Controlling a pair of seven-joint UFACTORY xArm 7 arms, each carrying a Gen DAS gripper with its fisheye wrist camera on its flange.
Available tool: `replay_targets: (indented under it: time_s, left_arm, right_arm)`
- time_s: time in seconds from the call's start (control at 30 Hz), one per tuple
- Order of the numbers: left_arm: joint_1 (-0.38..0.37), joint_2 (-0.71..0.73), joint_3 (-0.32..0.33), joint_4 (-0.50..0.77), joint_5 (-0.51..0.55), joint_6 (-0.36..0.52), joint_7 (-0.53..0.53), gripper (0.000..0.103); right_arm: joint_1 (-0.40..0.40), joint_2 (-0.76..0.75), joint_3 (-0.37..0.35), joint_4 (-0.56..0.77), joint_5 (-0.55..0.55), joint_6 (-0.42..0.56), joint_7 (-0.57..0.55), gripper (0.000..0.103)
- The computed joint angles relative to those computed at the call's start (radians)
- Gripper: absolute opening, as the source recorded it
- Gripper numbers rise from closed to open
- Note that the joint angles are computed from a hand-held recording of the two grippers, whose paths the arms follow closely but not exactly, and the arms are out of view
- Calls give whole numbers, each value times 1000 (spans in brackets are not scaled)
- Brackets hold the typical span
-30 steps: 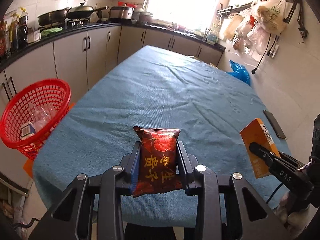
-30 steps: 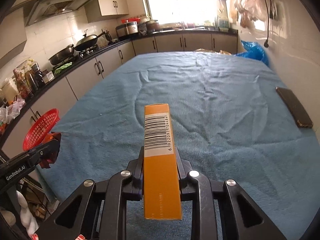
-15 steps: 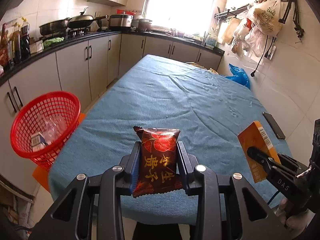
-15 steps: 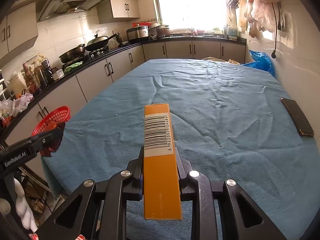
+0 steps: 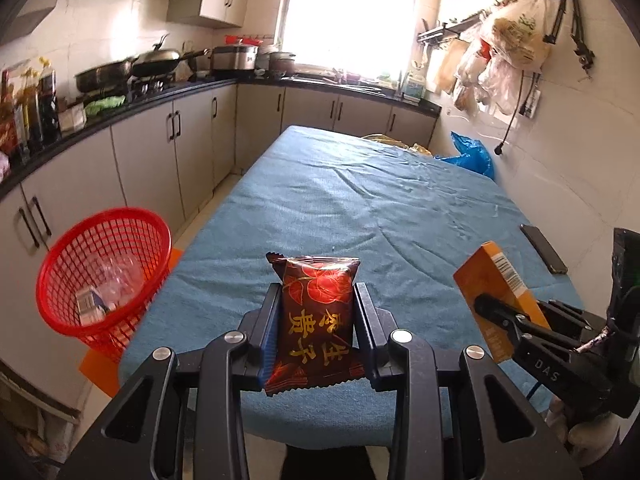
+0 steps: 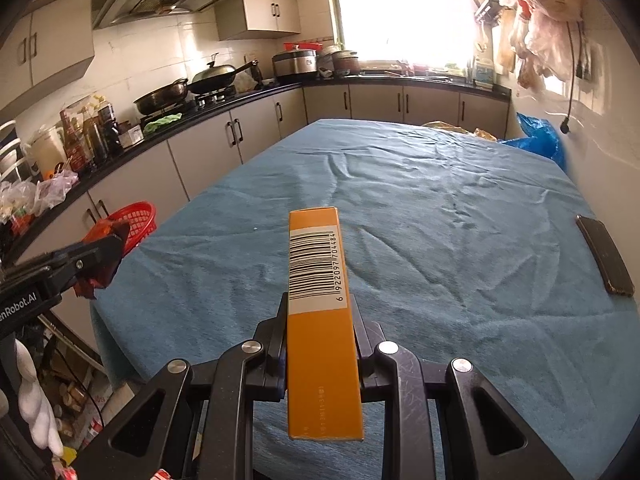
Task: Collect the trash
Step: 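Lift the red packet and orange box and carry both toward the red basket, then lower the packet and box over the red basket and open both tools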
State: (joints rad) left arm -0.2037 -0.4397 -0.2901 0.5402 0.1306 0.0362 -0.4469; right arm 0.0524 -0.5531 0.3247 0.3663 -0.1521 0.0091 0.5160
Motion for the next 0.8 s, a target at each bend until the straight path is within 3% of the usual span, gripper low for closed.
replay_targets:
  time_s: [0.33,0.8]
  left_arm:
    - [92,-49,-60,-8,51,-36,11,33]
    - [139,-98,5,-33,28,-7,16,33]
  right_arm:
    - [0,46,23,47,-13,-17,-12,25]
    - [-59,104,89,128,-69,5,11,25]
